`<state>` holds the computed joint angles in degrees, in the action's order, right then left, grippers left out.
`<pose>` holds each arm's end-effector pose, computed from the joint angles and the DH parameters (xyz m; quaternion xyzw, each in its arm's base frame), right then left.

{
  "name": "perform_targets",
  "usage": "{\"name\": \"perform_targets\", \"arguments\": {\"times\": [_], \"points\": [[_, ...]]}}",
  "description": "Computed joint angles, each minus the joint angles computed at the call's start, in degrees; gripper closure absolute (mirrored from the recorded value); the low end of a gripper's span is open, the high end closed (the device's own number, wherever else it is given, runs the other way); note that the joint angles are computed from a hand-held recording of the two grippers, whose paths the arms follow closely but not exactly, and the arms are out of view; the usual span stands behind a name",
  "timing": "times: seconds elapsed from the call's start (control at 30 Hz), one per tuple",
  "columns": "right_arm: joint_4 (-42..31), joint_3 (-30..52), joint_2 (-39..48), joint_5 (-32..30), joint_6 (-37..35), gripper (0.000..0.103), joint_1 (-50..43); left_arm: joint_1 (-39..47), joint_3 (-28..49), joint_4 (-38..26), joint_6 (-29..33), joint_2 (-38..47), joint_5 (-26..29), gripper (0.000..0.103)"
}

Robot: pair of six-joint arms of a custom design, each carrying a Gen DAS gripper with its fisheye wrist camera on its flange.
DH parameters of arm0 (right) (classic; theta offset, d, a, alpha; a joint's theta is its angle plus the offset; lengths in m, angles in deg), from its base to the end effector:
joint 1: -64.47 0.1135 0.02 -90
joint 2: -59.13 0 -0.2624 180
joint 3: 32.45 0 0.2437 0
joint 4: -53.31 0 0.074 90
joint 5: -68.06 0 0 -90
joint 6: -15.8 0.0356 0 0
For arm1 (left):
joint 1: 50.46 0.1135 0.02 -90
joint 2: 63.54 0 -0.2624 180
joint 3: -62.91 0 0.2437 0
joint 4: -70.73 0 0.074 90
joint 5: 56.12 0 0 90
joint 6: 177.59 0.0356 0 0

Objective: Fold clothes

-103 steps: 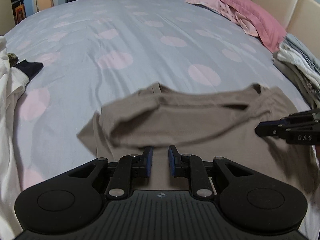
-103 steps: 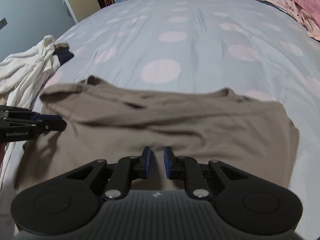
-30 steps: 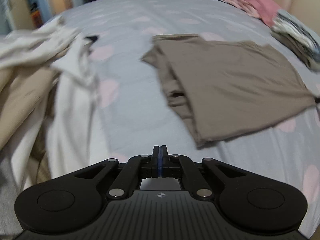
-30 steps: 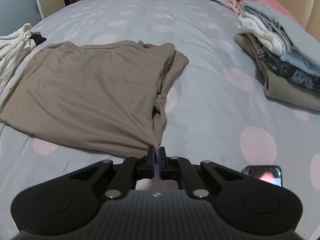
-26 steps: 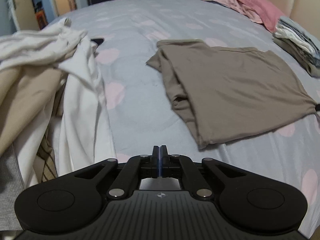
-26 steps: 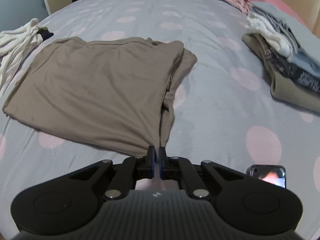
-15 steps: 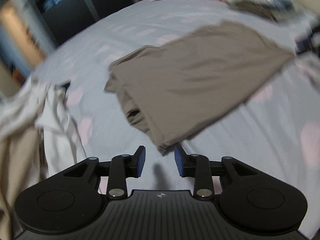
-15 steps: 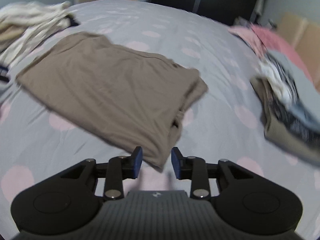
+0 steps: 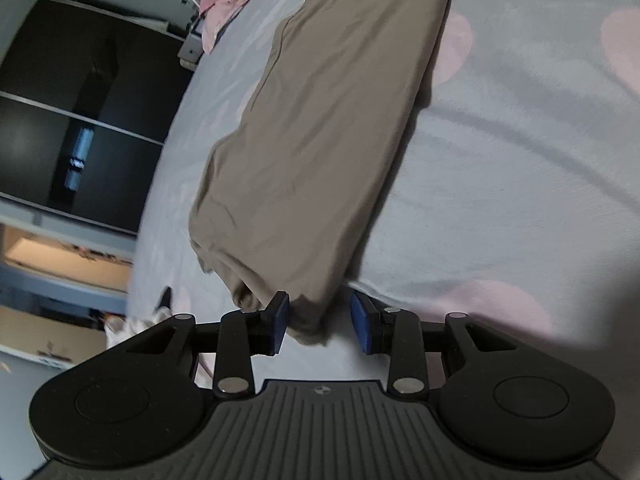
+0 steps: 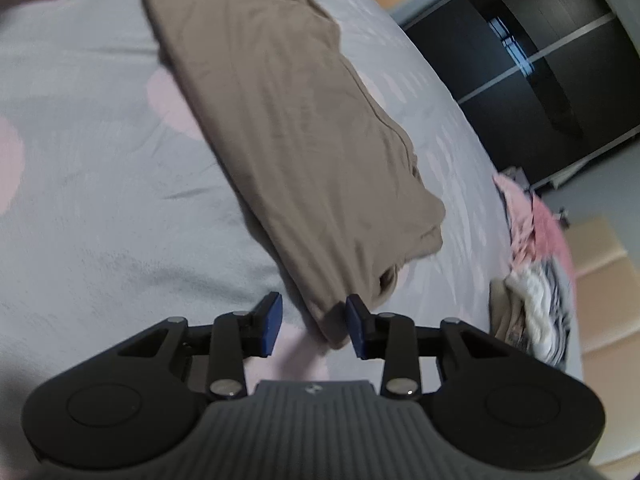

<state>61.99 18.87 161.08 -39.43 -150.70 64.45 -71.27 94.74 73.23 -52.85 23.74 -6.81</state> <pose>0.3092 0.0106 0.1097 -0.6074 0.6707 -0.1401 0.4020 0.2014 -0.0517 0.0943 0.3166 0.8381 0.3633 0.2557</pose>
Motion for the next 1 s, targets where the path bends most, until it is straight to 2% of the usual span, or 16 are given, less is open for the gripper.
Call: {"name": "perform_targets", "arguments": {"times": [0.1, 0.2, 0.27, 0.33, 0.37, 0.4, 0.47, 0.67, 0.73, 0.83, 1.0], "points": [[5.38, -1.13, 2.04, 0.17, -2.61, 0.065, 0.64, 0.12, -0.99, 9.05, 3.73, 5.14, -1.80, 0.071], [10.52, -2.01, 4.07, -0.09, -4.58, 0.065, 1.16, 0.71, -0.45, 11.63, 4.54, 7.74, -1.78, 0.083], [13.40, -2.34, 5.33, -0.40, -5.49, 0.068, 1.41, 1.31, 0.19, 10.51, 4.18, 7.60, -1.19, 0.090], [16.18, -2.40, 6.82, -0.33, -6.12, 0.079, 1.72, 1.93, 0.84, 8.46, 3.34, 6.59, -0.43, 0.097], [17.26, -2.92, 6.98, -0.13, -6.44, 0.083, 1.85, 2.16, 1.44, 5.64, 1.80, 4.94, 0.09, 0.099], [17.89, -3.05, 7.15, 0.18, -6.69, 0.092, 2.07, 2.38, 2.04, 2.89, 0.39, 3.29, 0.61, 0.100], [17.49, -2.82, 6.66, 0.52, -6.62, 0.096, 2.27, 2.60, 2.68, -1.58, -0.94, -0.46, 1.16, 0.101], [3.32, -0.30, -2.69, -1.57, -6.12, 0.099, 0.83, 2.35, 5.78, -20.91, -3.62, -15.84, 3.67, 0.102], [-3.40, 1.12, -6.90, -2.69, -6.58, 0.099, -0.12, 1.62, 7.69, -28.07, -3.74, -20.17, 4.70, 0.102], [-17.62, 4.89, -12.93, -4.74, -8.88, 0.099, -2.36, -1.06, 9.80, -39.01, -5.64, -26.72, 5.10, 0.102], [-41.39, 9.99, -20.91, -9.35, -17.03, 0.099, -8.15, -12.98, 13.28, -62.17, -19.21, -36.04, 4.06, 0.102]]}}
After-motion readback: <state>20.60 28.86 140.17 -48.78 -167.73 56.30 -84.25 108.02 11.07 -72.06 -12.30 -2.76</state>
